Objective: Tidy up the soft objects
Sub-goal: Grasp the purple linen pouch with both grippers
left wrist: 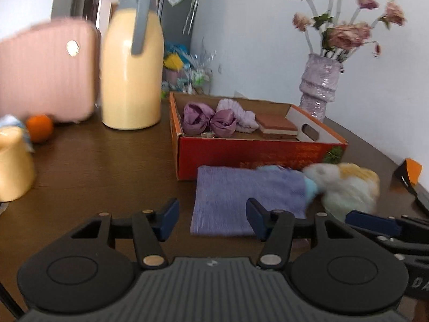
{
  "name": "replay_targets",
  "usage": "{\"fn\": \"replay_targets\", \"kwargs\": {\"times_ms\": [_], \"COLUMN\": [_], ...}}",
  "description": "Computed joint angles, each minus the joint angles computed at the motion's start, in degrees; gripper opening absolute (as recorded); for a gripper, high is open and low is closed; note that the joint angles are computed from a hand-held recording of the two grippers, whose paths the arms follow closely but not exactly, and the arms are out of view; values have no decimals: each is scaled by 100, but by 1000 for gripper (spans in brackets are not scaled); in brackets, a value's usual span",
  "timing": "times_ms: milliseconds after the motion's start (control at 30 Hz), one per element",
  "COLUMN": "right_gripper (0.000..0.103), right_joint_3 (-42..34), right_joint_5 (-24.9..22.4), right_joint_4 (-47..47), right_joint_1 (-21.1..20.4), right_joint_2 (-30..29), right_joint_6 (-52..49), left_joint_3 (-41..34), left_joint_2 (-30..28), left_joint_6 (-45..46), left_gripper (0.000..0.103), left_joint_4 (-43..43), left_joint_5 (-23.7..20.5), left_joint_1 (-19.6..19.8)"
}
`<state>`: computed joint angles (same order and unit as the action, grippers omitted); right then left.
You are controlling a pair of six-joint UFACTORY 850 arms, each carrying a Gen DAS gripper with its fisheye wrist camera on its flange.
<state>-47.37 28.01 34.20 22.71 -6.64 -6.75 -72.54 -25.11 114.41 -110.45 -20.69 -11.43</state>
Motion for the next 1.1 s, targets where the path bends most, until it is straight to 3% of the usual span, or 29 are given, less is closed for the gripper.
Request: {"fn": "replay_targets", "kwargs": {"times_ms": [100,233,267,300,367,400,533,667,733,833,1000,1100], "right_gripper": [45,45,45,44,32,24,16,13,13,13,13,13], "right_joint_3": [-752,-1511,-1655,-1774,-1858,-1856,-1905,-1721,-1363,-863,194,669], "right_joint_5": [1,-85,-70,-54,-146,-189,-94,-79,28,19,-496,-802], "right_joint_4": [1130,2288,2585,2771,2645,2523,2527,2138,1288,916,377,451], "right_joint_1": [-41,-177,-194,-208,-271,-290,-252,-213,-168,-80,69,164], "right_joint_2": [-672,-1301,-1420,-1524,-1602,-1608,-1664,-1447,-1123,-582,583,1059], "right_joint_6": [-1000,-2121,-2469,-2722,-2731,-2658,-2851,-2553,-1852,-1770,-1639,-1677], "left_joint_3": [-734,-1295,-1353,-1398,-1518,-1511,-1396,-696,-158,868,2275,2812], "left_joint_2": [-610,-1094,-1159,-1207,-1291,-1273,-1171,-594,-147,695,1757,2101], "left_joint_6": [-1441,-2574,-2702,-2858,-3266,-3319,-3273,-1685,-1080,-351,-337,-343], "left_gripper": [62,61,55,42,24,16,4,3,3,3,3,3], "left_joint_4": [1153,2077,2125,2175,2477,2540,2527,1348,889,258,150,190], "left_joint_5": [-134,-657,-771,-894,-1199,-1131,-995,-1140,-1211,-1175,-1592,-1493], "left_joint_1": [68,189,217,250,320,313,315,335,356,366,457,385]}}
